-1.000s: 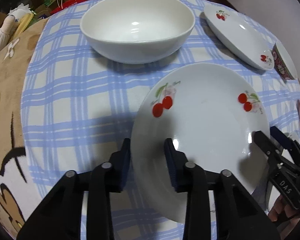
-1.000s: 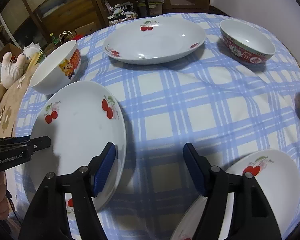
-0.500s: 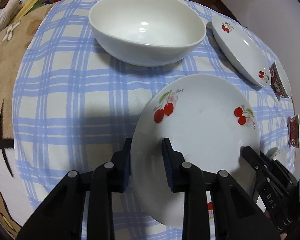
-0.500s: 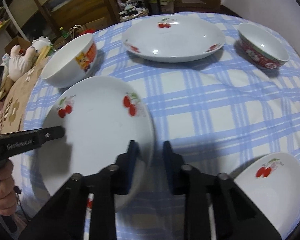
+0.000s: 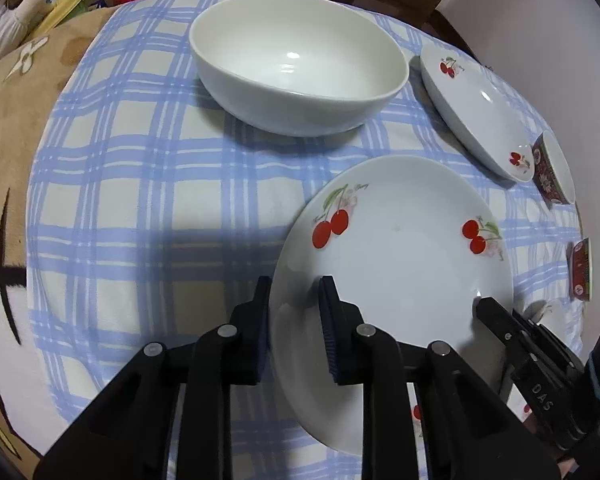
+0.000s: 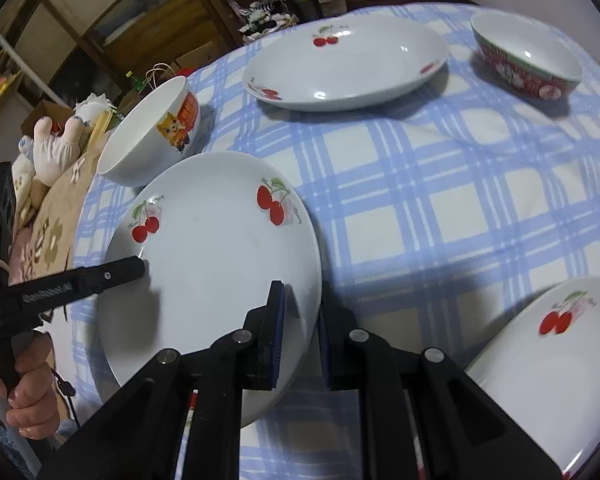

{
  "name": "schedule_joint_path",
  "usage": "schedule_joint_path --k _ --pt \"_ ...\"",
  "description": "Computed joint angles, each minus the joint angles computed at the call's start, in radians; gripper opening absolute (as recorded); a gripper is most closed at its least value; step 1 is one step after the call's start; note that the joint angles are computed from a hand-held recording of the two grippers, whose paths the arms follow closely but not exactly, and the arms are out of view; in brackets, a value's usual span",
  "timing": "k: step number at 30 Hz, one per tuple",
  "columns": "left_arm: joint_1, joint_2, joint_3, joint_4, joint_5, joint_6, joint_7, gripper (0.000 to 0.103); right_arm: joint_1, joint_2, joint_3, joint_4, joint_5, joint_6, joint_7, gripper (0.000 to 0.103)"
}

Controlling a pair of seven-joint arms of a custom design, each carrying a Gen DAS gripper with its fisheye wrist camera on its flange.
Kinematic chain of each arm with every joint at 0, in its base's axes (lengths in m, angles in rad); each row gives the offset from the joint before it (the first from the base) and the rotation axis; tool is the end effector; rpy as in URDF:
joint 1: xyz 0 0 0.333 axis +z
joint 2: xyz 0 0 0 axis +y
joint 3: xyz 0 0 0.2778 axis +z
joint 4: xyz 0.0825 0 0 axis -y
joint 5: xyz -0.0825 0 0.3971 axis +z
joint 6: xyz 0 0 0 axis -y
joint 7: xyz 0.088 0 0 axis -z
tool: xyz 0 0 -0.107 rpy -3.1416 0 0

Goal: Organize plates and bowls

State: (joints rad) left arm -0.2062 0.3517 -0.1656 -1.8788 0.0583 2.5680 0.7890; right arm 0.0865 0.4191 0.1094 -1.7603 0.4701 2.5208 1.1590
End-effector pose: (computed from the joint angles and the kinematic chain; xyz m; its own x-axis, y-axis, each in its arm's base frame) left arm 0.6129 -0.2339 0.3183 0.3382 -0.9088 0.2445 -0.8898 -0.3933 -0.2313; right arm 0.6685 0.1223 0.3230 0.2948 -0.9143 -0.2779 -0.9038 -0.1723 -0.3917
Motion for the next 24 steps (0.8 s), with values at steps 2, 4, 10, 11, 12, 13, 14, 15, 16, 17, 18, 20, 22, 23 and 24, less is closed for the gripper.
schedule_joint_path --k 2,4,10,11,12,13,14,15,16,17,18,20,22,23,24 --pt "0.004 -0.018 -0.008 -0.025 -0.014 0.026 0.01 0.019 -0.001 -0.015 -0.001 -0.024 0.007 0.031 0.005 0.014" --pt "-0.007 -0.025 -0.006 -0.03 0.006 0.025 0.013 0.018 -0.015 -0.023 0.005 -0.034 0.038 0.04 0.001 0.013" --pt "-0.045 -0.035 0.001 -0.022 0.085 -0.02 -0.014 0.018 -0.019 -0.053 -0.006 -0.053 0.031 0.029 -0.017 0.012" --pt "-0.043 -0.023 -0.004 -0.007 0.08 -0.027 -0.002 0.018 -0.019 -0.063 -0.009 -0.062 0.026 0.026 -0.021 0.012" --pt "-0.041 -0.016 -0.009 0.002 0.071 -0.03 0.004 0.018 -0.018 -0.073 -0.013 -0.073 0.022 0.026 -0.024 0.012" --pt "-0.039 -0.02 -0.012 -0.003 0.061 -0.03 0.007 0.018 -0.015 -0.08 -0.017 -0.08 0.013 0.026 -0.026 0.012" --pt "-0.036 -0.019 -0.016 -0.001 0.05 -0.029 0.014 0.018 -0.019 -0.085 -0.018 -0.084 0.012 0.017 -0.04 0.012" --pt "-0.033 -0.023 -0.02 -0.007 0.038 -0.022 0.02 0.018 -0.026 -0.091 -0.016 -0.084 0.022 0.005 -0.06 0.012" --pt "-0.032 -0.021 -0.023 -0.002 0.029 -0.024 0.027 0.018 -0.028 -0.095 -0.018 -0.087 0.028 0.003 -0.067 0.011" --pt "-0.034 -0.018 -0.023 0.005 0.026 -0.027 0.024 0.018 -0.03 -0.101 -0.02 -0.088 0.033 -0.002 -0.076 0.011" --pt "-0.038 -0.017 -0.022 0.008 0.025 -0.03 0.019 0.018 -0.032 -0.107 -0.021 -0.092 0.04 -0.002 -0.083 0.011" --pt "-0.047 -0.016 -0.018 0.016 0.036 -0.036 0.01 0.019 -0.031 -0.118 -0.026 -0.1 0.045 -0.003 -0.089 0.01" --pt "-0.047 -0.019 -0.022 0.017 0.034 -0.043 0.02 0.02 -0.026 -0.132 -0.034 -0.112 0.036 -0.001 -0.088 0.01" --pt "-0.047 -0.016 -0.025 0.023 0.029 -0.046 0.027 0.02 -0.023 -0.137 -0.038 -0.116 0.028 -0.003 -0.086 0.01" --pt "-0.05 -0.013 -0.027 0.03 0.026 -0.045 0.028 0.02 -0.022 -0.146 -0.042 -0.122 0.023 -0.005 -0.084 0.01"
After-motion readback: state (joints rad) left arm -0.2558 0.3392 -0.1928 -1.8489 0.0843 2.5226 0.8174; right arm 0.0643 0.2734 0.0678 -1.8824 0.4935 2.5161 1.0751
